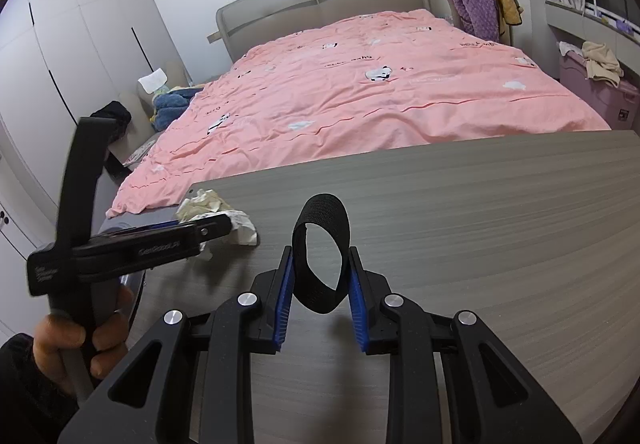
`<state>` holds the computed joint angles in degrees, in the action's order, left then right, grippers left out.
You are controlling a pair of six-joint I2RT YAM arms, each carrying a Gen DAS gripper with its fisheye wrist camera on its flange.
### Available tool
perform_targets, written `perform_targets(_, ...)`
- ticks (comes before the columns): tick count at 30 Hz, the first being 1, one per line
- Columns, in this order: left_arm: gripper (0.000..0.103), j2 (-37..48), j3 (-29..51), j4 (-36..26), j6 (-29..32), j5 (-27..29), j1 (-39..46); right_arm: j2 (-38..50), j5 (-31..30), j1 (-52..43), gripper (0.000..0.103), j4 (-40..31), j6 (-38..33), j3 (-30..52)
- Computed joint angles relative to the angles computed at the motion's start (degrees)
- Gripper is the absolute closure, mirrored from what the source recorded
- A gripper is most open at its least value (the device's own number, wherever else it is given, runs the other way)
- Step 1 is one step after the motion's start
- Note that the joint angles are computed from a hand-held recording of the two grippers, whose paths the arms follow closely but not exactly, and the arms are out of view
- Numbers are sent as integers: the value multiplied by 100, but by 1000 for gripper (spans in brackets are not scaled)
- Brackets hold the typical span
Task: Collect trash
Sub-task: 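Grasp the crumpled white paper with the left tool and lift it, then carry the paper and black band over the basket and open both tools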
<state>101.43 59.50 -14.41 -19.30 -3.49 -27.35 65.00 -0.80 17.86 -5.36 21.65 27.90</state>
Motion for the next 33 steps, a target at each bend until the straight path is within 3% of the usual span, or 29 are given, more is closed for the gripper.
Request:
perform_targets(10, 44, -2070, -1497, 33, -70, -463, 253, 175, 341, 836, 77, -179, 204, 377)
perform_targets(21, 44, -4221, -2737, -571, 505, -480, 2007, 1522, 708, 2508, 77, -67, 346, 1732)
perform_targets(33, 43, -4624, -3218, -644, 1486, 265, 4174, 3233, 622, 3560, 75, -375, 173, 3496)
